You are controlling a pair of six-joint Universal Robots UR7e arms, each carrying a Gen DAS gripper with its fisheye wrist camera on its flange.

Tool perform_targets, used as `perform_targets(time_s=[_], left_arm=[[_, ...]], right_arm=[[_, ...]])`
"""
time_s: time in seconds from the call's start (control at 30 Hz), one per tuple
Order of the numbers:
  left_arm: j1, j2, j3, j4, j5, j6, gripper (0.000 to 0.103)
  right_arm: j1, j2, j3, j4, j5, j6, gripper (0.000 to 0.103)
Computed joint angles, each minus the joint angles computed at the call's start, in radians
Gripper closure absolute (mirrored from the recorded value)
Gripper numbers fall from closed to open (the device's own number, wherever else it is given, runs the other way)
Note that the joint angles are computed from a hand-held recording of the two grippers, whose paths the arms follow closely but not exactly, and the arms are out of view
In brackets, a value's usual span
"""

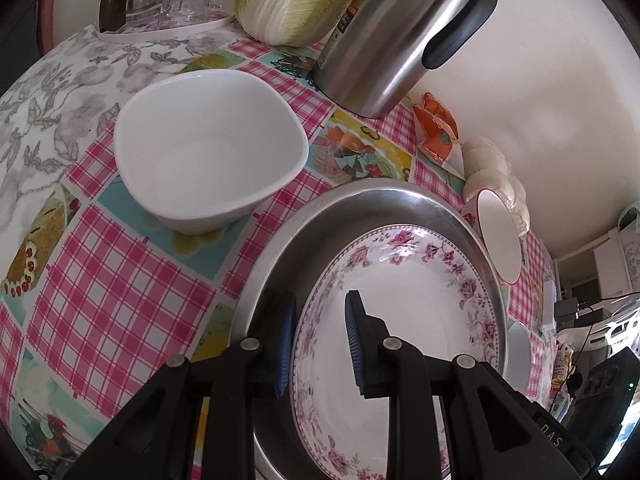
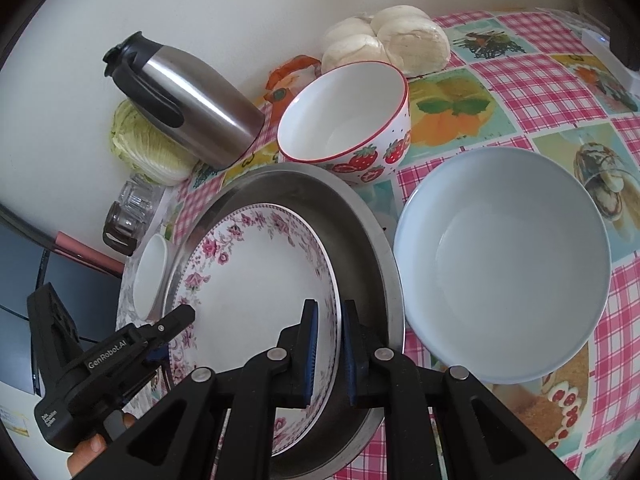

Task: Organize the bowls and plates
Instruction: 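Lower the pink-floral plate into the steel pan with both tools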

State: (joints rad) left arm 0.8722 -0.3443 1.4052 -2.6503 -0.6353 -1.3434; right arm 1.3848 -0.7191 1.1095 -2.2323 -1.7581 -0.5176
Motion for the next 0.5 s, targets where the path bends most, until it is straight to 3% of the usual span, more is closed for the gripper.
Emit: perform_targets(time_s=[0.5], left_arm=[[0.0,0.002,-0.018,0.067,0.011,-0.011,0.078]], right_arm=[[0.014,0.007,0.008,-0.024,-0.053,-0.037,0.089]])
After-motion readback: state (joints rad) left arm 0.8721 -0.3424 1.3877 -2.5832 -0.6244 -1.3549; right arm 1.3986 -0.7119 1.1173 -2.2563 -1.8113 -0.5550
